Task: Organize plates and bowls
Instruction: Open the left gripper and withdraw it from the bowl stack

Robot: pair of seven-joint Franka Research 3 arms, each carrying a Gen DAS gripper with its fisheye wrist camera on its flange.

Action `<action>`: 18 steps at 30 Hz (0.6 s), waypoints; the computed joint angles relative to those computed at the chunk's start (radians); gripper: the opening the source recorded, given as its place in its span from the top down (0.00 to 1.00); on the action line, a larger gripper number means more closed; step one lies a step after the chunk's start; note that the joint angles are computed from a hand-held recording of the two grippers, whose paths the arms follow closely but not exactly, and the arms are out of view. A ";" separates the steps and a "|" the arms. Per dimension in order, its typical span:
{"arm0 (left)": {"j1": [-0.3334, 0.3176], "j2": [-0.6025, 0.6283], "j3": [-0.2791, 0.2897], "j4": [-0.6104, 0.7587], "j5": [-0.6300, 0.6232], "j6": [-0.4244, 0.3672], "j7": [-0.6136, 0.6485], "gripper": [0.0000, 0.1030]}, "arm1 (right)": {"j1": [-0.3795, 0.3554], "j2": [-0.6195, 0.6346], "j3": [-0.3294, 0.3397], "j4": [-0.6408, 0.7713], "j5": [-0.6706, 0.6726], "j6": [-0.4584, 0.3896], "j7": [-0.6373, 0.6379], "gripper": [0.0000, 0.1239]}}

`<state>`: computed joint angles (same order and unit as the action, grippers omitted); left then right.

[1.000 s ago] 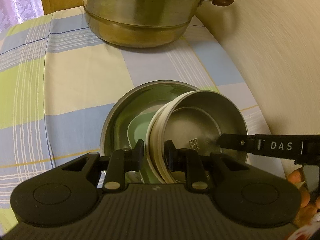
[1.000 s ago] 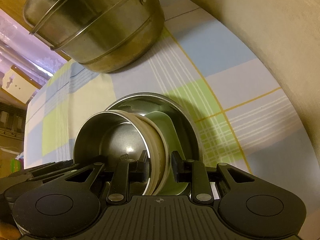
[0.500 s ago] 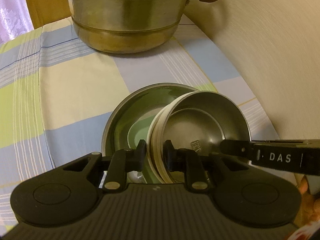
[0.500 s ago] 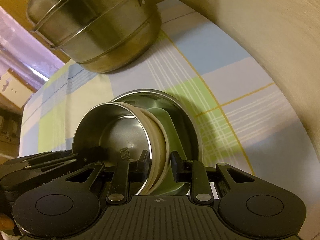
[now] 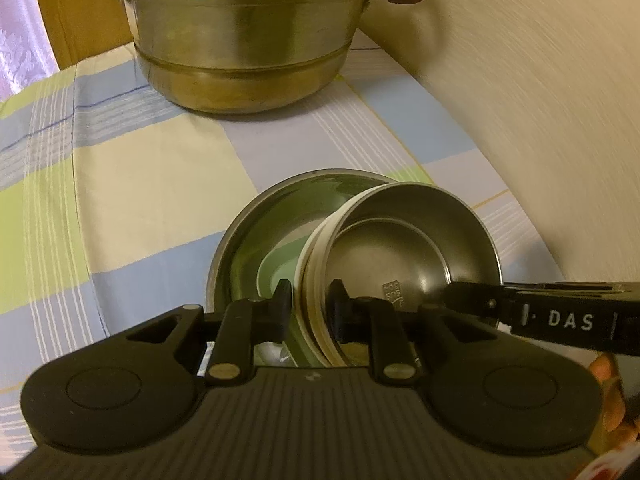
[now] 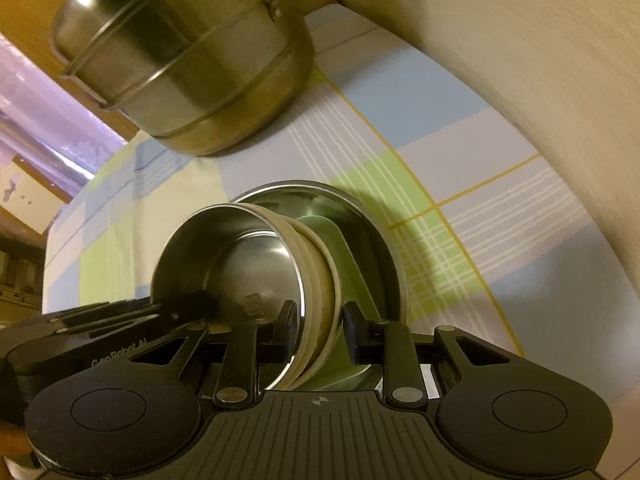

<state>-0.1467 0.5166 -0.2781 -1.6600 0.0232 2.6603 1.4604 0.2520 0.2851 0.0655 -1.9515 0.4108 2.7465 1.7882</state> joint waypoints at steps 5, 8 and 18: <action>-0.010 -0.046 0.016 -0.052 0.037 0.053 -0.013 0.82 | 0.000 -0.049 0.013 -0.067 0.022 0.099 -0.051 0.68; -0.010 -0.094 0.023 -0.106 0.055 0.095 -0.028 0.81 | -0.001 -0.083 0.026 -0.110 0.042 0.170 -0.104 0.59; -0.086 -0.334 0.123 -0.396 0.297 0.269 -0.293 0.78 | 0.043 -0.251 0.031 -0.314 0.021 0.385 -0.203 0.51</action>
